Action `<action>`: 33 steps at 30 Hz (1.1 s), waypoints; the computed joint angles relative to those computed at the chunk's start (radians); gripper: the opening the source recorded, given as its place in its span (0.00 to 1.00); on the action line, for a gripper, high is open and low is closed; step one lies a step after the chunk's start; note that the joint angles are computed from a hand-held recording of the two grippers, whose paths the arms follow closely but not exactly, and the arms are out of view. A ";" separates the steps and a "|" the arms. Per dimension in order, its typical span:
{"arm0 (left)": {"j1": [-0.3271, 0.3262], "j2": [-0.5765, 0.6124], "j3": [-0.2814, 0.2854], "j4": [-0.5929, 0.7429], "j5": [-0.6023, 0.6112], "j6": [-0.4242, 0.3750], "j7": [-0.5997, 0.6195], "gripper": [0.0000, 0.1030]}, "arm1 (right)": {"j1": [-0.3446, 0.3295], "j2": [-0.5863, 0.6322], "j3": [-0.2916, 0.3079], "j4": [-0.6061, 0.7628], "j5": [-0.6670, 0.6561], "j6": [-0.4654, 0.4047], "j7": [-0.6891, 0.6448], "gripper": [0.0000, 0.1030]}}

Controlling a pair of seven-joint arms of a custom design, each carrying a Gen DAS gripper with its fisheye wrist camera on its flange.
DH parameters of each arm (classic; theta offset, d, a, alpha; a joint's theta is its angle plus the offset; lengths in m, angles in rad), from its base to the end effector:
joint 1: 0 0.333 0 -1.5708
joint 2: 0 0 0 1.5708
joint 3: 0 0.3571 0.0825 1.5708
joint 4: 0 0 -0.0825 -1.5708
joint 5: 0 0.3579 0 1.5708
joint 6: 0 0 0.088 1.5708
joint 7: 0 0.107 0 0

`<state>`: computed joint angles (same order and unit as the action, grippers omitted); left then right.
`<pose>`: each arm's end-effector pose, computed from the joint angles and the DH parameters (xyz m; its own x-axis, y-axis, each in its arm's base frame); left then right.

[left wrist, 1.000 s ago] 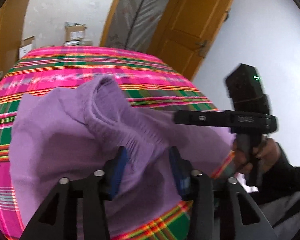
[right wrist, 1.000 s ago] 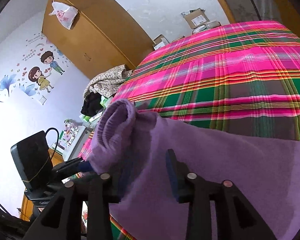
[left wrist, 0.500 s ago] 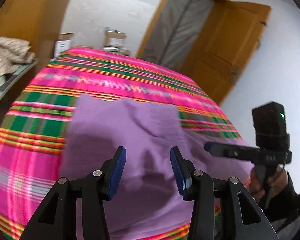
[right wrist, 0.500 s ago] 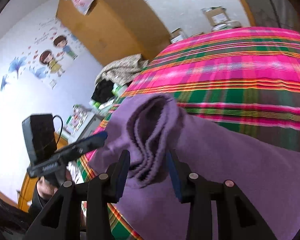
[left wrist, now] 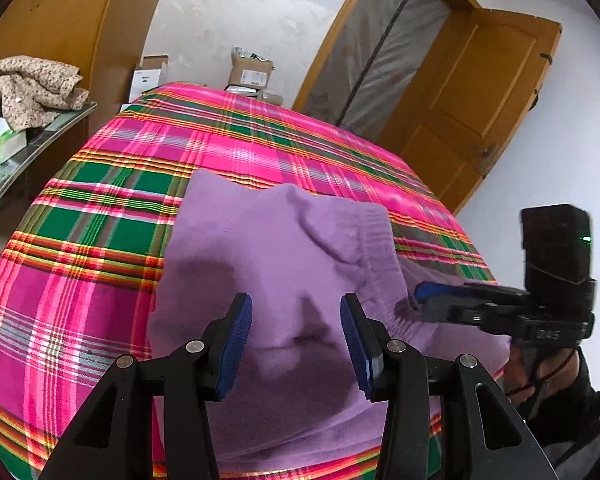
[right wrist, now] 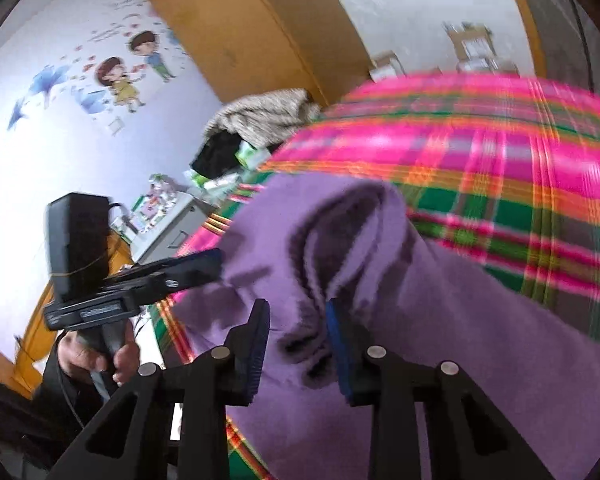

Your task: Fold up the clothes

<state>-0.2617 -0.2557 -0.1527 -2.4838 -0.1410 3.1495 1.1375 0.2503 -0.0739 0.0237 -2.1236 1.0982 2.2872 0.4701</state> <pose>0.4252 -0.1800 0.5497 -0.0375 -0.9164 0.3985 -0.6730 -0.2717 -0.6880 0.5027 0.1628 0.5313 0.7108 -0.5567 -0.4300 -0.6657 -0.3347 -0.6670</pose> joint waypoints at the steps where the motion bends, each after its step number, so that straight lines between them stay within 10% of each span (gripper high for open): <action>1: -0.006 0.003 0.004 0.002 -0.002 0.000 0.003 0.46 | 0.004 -0.002 0.005 0.001 -0.010 0.010 -0.004 0.30; 9: -0.030 0.007 0.018 -0.001 -0.025 -0.001 0.018 0.46 | 0.018 0.093 0.033 0.084 -0.071 0.062 0.040 0.30; 13: -0.046 0.006 0.032 -0.009 -0.040 -0.004 0.030 0.46 | 0.000 0.136 0.039 0.116 -0.108 0.008 0.103 0.10; 24: -0.084 -0.014 0.066 -0.041 -0.106 -0.032 0.101 0.46 | -0.064 0.141 0.014 0.106 -0.024 -0.151 0.177 0.10; 33: 0.099 -0.088 -0.058 -0.113 -0.007 -0.026 -0.071 0.46 | -0.059 0.113 0.015 0.073 -0.032 -0.043 0.185 0.39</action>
<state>-0.1630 -0.3437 -0.2104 -2.5963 -0.1484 3.1240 1.0664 0.1917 0.0389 0.0389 -2.0506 1.0662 2.2438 0.6553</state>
